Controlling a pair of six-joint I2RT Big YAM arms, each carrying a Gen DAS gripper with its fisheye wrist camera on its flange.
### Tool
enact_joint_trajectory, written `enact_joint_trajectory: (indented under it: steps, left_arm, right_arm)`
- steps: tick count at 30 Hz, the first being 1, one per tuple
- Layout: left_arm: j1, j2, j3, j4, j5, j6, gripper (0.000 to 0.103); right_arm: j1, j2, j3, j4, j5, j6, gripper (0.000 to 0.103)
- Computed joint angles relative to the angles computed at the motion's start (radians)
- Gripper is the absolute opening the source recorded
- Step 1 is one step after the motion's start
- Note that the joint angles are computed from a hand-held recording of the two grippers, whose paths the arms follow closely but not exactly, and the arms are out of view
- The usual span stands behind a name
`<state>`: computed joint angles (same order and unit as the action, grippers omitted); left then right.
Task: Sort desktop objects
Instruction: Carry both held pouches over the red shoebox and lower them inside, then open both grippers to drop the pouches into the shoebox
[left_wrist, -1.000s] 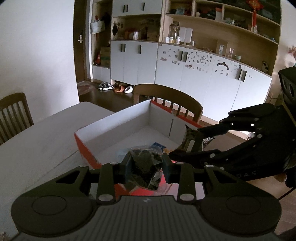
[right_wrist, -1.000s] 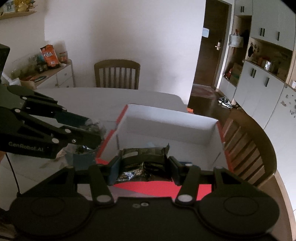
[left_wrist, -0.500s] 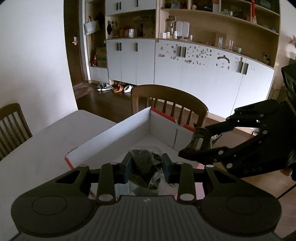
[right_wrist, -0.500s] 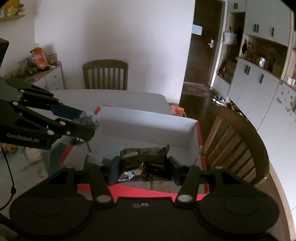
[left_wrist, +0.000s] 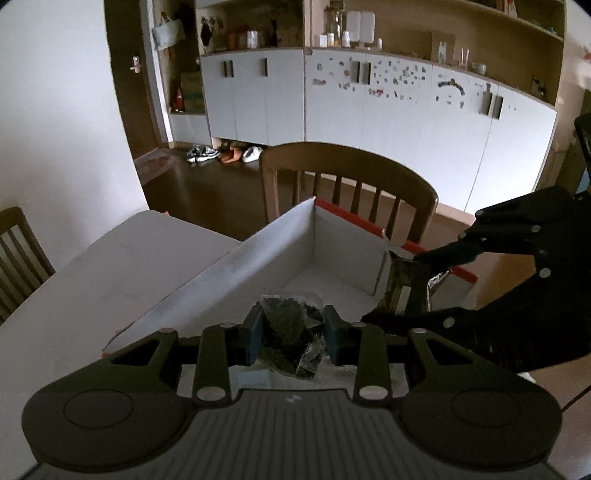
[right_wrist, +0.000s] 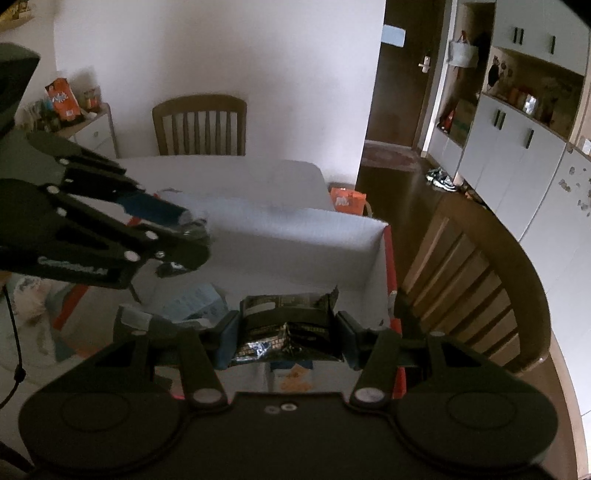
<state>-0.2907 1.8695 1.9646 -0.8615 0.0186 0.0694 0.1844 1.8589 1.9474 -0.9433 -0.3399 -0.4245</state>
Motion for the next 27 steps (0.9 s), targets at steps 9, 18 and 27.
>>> enact_joint_trajectory:
  steps: [9, 18, 27]
  left_arm:
    - [0.011, 0.148, 0.178, -0.09, 0.032, 0.035, 0.033]
    - [0.022, 0.271, 0.328, -0.19, 0.043, 0.035, 0.033]
    - [0.033, 0.364, 0.468, -0.316, 0.071, 0.03, 0.033]
  right_arm:
    - [0.006, 0.08, 0.07, -0.062, 0.009, -0.029, 0.054]
    - [0.016, 0.13, 0.119, -0.121, 0.017, -0.028, 0.054]
    - [0.023, 0.148, 0.131, -0.159, 0.035, -0.043, 0.054]
